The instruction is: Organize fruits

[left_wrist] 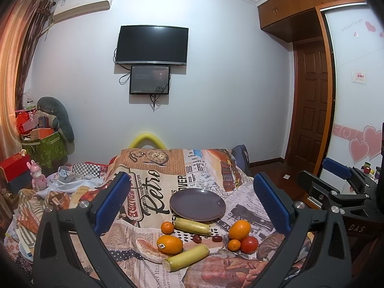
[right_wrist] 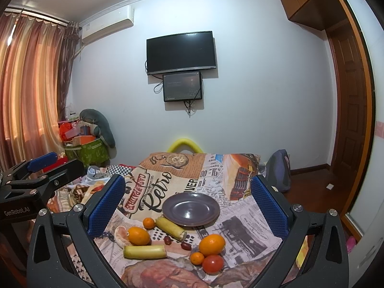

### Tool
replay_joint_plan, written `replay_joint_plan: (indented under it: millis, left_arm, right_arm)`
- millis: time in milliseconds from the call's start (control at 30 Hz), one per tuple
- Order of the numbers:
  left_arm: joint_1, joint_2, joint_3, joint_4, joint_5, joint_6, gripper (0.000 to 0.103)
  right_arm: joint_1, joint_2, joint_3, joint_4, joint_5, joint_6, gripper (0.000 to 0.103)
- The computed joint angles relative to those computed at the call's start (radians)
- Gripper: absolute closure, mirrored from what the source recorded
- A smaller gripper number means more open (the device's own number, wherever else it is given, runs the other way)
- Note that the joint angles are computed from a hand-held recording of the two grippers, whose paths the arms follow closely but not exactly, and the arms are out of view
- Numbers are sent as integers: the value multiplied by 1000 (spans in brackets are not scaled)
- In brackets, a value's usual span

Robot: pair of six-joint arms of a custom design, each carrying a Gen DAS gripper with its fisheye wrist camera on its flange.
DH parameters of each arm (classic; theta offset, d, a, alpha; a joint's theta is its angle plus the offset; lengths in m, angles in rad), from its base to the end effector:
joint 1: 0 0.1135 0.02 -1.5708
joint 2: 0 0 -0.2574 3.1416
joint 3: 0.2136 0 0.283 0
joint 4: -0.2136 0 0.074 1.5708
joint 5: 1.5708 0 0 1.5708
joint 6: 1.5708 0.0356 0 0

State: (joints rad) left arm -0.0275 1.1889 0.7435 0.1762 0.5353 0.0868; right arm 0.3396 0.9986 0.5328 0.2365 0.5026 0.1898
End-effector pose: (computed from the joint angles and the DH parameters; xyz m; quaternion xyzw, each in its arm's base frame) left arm 0.2997 -0.0264 0.2595 0.2038 0.7569 -0.1930 0.5902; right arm 0.2481 0.0695 0.2354 0.0974 0.7682 -0.0305 0.6320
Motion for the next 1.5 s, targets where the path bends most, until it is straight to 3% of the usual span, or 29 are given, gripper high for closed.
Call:
replay_joint_plan:
  millis: [1500]
  left_arm:
    - [-18,5,13,-7,-10,-2,0]
  right_arm:
    - [2,26,9,10,1,16,0]
